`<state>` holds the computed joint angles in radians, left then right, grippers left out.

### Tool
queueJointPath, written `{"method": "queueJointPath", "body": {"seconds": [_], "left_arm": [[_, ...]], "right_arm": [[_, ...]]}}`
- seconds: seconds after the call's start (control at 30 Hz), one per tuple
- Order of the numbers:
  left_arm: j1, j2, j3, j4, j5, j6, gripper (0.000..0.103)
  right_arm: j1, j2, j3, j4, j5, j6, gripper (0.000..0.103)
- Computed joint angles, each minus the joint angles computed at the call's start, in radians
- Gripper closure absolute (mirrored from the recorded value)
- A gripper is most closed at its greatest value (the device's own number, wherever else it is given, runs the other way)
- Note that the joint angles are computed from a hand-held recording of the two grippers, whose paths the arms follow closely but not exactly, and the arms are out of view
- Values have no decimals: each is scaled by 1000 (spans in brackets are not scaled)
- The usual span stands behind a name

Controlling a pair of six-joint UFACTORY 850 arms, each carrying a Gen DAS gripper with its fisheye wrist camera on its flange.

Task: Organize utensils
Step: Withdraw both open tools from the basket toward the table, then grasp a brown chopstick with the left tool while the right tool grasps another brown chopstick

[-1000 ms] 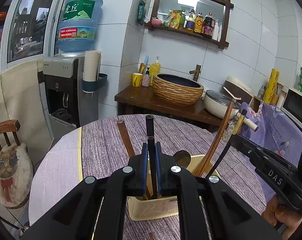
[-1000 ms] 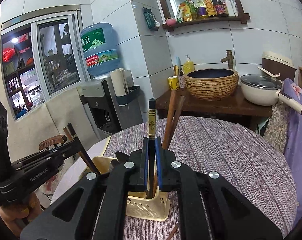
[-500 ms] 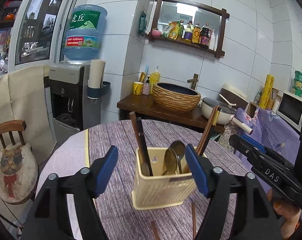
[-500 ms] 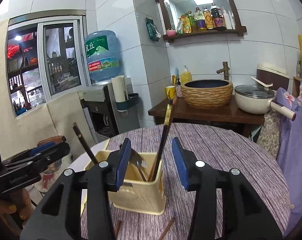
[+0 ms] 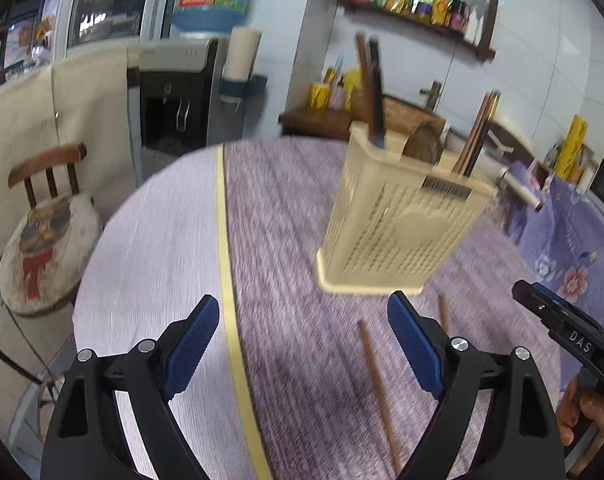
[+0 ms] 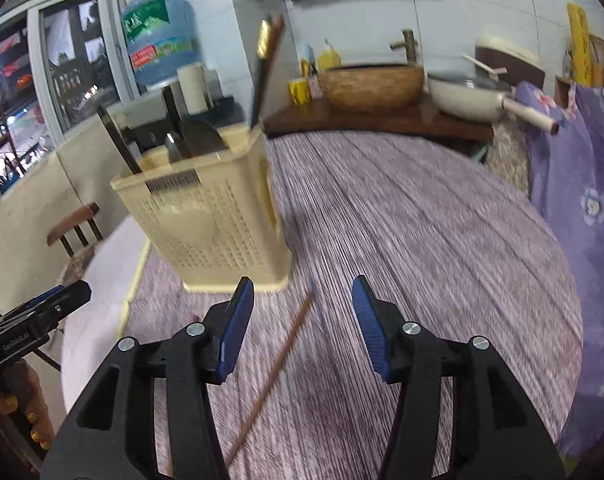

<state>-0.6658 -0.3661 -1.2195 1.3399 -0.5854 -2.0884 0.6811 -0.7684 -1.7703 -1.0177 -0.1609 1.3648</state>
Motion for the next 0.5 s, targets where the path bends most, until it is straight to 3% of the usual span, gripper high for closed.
{"method": "queueJointPath", "body": {"seconds": [0.2, 0.5], "left_arm": [[-3, -33, 2, -102, 64, 91, 24], [-19, -137, -105, -281, 132, 355, 52]], "right_arm": [[-6, -10, 40, 214, -3, -167, 51], [-5, -16, 46, 334, -11, -272, 51]]}}
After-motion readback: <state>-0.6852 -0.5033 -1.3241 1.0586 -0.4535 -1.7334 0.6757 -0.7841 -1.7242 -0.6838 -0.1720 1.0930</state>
